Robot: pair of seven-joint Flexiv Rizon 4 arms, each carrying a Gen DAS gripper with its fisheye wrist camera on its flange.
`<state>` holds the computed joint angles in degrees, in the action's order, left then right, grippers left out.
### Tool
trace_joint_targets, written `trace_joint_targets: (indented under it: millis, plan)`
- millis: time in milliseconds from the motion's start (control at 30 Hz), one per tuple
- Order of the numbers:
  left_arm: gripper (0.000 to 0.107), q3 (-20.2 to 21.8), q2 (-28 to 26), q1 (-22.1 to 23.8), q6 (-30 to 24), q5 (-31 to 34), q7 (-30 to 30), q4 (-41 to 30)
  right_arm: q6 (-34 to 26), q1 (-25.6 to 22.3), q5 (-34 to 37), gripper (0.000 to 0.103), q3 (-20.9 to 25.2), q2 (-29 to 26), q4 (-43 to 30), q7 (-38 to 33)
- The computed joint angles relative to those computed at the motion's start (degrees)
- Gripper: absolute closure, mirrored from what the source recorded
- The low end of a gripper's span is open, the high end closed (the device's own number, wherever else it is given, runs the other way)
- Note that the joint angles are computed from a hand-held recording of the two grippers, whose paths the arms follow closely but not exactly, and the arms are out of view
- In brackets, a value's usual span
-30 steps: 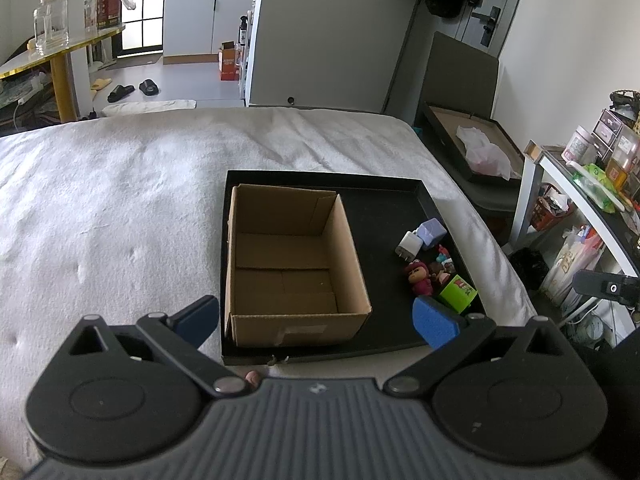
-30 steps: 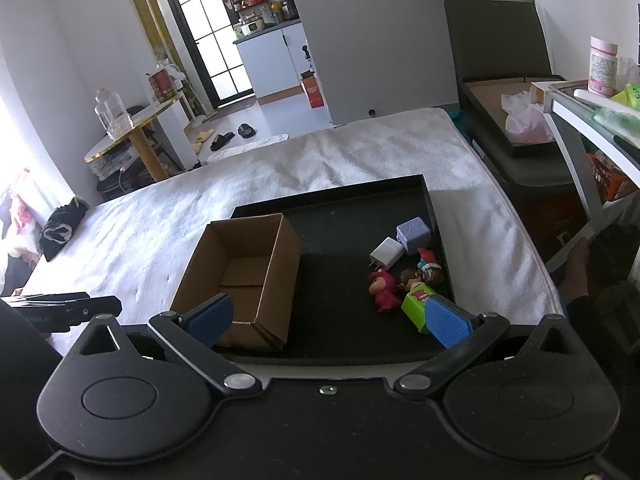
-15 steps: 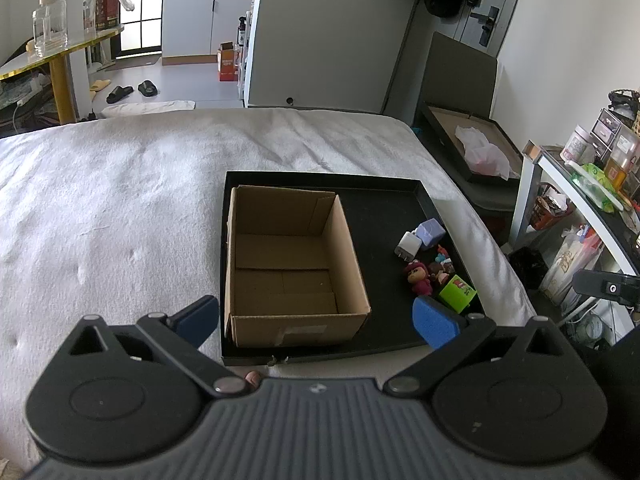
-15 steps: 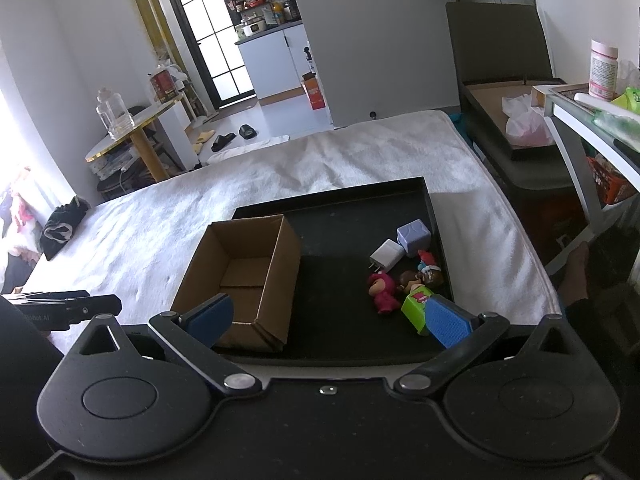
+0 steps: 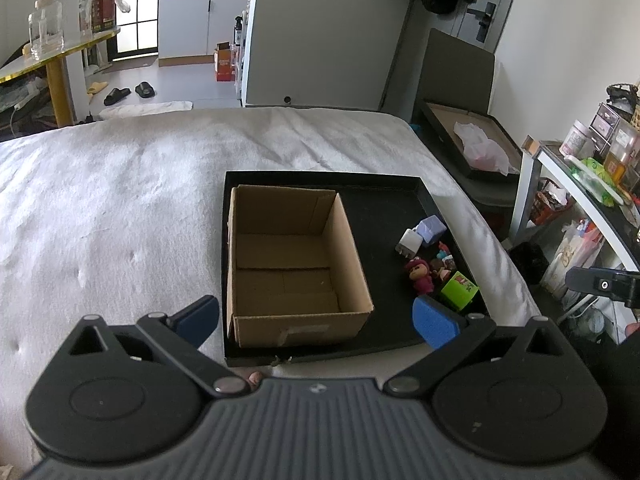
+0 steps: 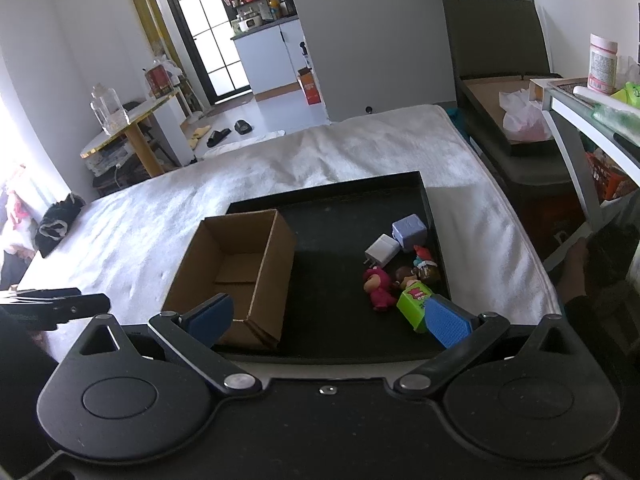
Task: Organize rigid objects
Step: 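Move the right gripper down to the green cube figure and close on it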
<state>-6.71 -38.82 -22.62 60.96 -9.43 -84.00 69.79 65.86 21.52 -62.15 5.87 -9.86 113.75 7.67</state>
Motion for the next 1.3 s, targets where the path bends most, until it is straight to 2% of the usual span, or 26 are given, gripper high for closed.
trace_joint_targets:
  millis: [367,633,833,1000,1133,1300]
  plan:
    - [0.004,2.70,-3.51,-1.05,-4.15,2.77,-4.24,-5.29,-0.36,-0.63,1.82,0.000,-0.98,-2.10,0.78,0.08]
    - [0.005,4.05,-5.78,-1.55,-6.98,4.66,-8.11,-8.75,2.57,-1.13,2.73,0.000,-2.28,-3.86,1.45,-0.60]
    - [0.007,6.74,-8.14,-3.12,-9.82,8.39,-12.02,-13.16,5.49,-1.66,3.12,0.000,-3.41,-4.77,2.46,-0.24]
    - [0.007,6.49,-9.73,-3.15,-10.98,9.06,-13.96,-15.24,6.23,-1.89,2.84,0.000,-4.41,-4.95,3.33,0.38]
    - [0.007,7.72,-11.13,-3.80,-11.51,10.48,-16.82,-17.43,4.11,-1.83,2.92,0.004,-4.38,-5.05,3.17,-1.93]
    - [0.008,7.98,-13.24,-3.92,-12.54,11.48,-19.03,-20.51,5.09,-2.75,5.20,0.011,-4.29,-5.52,3.30,-4.47]
